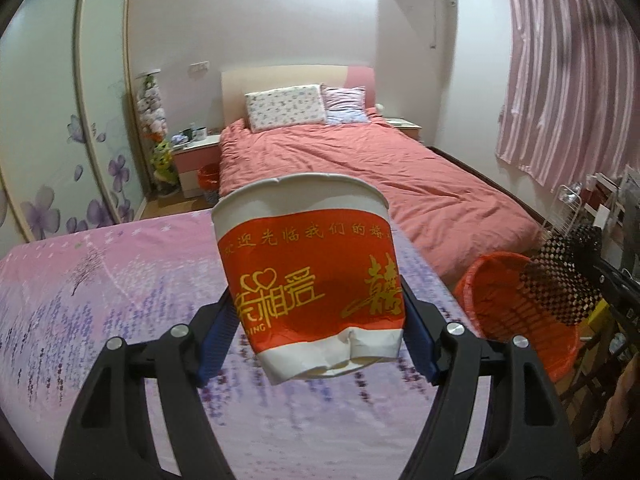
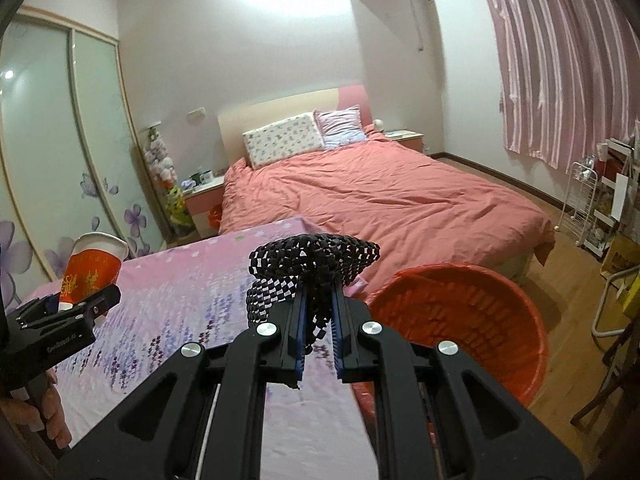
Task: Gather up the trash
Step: 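Lift and carry the paper cup and mesh pad over the orange basket with both tools, then open both tools to drop the paper cup and mesh pad into the basket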
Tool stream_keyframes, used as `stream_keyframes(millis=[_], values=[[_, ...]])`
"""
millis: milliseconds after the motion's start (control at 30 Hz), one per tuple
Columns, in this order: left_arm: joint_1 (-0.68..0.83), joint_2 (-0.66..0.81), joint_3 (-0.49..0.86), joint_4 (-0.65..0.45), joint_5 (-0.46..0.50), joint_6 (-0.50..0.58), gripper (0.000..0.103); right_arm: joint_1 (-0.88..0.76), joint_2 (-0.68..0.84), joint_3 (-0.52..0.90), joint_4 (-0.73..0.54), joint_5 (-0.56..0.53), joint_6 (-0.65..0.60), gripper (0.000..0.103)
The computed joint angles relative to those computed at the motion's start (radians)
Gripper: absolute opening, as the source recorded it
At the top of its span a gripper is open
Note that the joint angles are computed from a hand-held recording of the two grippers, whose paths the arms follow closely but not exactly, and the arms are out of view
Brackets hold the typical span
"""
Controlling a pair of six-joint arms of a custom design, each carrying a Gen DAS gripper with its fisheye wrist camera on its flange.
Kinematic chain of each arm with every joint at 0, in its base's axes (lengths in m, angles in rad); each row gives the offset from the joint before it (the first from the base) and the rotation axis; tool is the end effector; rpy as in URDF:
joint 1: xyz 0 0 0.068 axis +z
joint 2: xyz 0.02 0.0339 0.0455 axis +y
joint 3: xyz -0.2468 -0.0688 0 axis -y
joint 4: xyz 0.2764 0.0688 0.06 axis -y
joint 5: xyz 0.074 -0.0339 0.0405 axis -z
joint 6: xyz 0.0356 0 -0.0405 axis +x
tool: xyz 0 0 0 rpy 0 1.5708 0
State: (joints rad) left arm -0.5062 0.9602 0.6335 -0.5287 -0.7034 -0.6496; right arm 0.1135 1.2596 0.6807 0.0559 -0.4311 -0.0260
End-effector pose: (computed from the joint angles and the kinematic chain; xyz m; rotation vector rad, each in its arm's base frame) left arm 0.2087 -0.0894 0.2075 -0.4529 2.1458 0.2242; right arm 0.2971 0.0488 0.1943 -0.4042 2.0403 0.5035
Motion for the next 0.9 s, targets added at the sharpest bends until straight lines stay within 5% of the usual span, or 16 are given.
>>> stream_keyframes(millis=[333, 900], values=[[-0.093, 0.193, 0.11, 0.102, 0.012, 0.012, 0.071, -0.087, 0.031, 0.006, 0.034, -0.023, 0.009, 0.011], [-0.162, 0.719, 0.443, 0.327, 0.194, 0.091, 0.071, -0.229, 0.25, 0.146, 0.043, -0.04, 0.03, 0.011]])
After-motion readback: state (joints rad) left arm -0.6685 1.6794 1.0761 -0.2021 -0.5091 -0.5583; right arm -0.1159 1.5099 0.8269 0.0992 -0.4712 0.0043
